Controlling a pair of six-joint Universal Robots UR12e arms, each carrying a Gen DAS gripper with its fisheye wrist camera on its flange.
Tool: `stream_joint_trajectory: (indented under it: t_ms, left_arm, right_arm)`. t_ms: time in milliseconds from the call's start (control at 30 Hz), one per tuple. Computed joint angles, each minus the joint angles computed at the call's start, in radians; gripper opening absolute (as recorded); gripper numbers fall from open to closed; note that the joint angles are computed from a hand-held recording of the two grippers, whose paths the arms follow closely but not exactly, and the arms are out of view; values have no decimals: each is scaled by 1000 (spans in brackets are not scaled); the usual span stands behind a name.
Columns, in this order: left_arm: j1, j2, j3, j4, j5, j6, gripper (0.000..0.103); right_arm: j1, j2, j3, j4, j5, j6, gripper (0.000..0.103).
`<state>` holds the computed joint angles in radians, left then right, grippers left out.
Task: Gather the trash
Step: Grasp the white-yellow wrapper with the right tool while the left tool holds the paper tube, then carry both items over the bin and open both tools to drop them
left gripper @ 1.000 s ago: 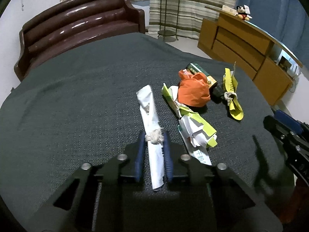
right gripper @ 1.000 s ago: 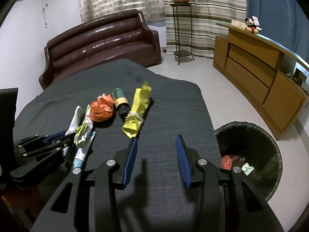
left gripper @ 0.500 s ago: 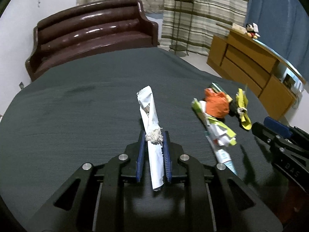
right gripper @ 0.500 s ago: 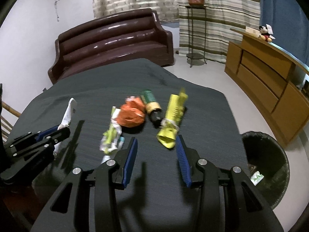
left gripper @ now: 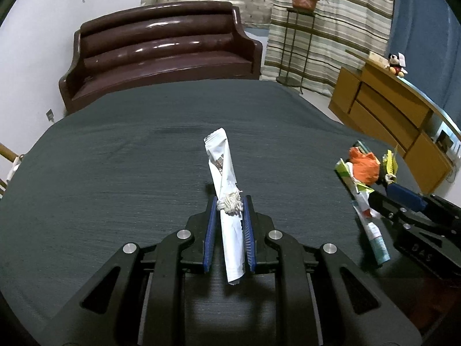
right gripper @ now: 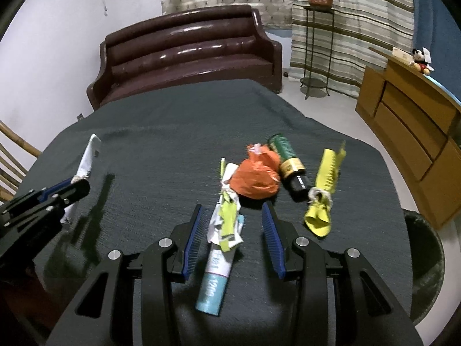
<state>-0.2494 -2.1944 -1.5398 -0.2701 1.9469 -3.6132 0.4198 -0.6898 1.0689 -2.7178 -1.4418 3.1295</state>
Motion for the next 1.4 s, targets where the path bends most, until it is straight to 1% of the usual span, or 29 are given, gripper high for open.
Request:
stream_joint_trajectory:
  t_ms: [133, 267, 300, 367, 433, 667, 933, 1100, 1267, 1400]
  left_arm:
    - [5, 1, -6, 0, -10, -10, 17]
    - [8, -3, -5, 0, -23, -18, 17]
    - [9, -2, -7, 2, -27, -18, 17]
    - [11, -1, -10, 3, -33, -19, 17]
    - [11, -1, -10, 3, -32, -19, 17]
    - [15, -1, -14, 12, -32, -18, 17]
    - [2, 2, -12, 26, -28, -17, 17]
    - [-9, 0, -4, 33, -37, -8, 17]
    - [-22, -7, 11, 36, -54, 6, 17]
    - [-37, -19, 32, 42, -74, 26, 17]
  right_arm:
    - [7, 13, -26, 36, -13, -14, 41]
    - [10, 18, -39, 69, -23, -21, 37]
    - [11, 20, -41, 77, -26, -24, 31]
    - [12, 21, -47, 94, -25, -27, 24]
    - [13, 21, -44, 94, -26, -30, 20]
    - [11, 0, -6, 38, 7, -33, 19]
    - [2, -28, 37, -28, 26, -17, 19]
    - [-11, -51, 80, -71, 23, -1, 18]
    - [-21, -76, 126, -118, -6, 20, 19]
    - [-34, -88, 149, -139, -27, 43, 19]
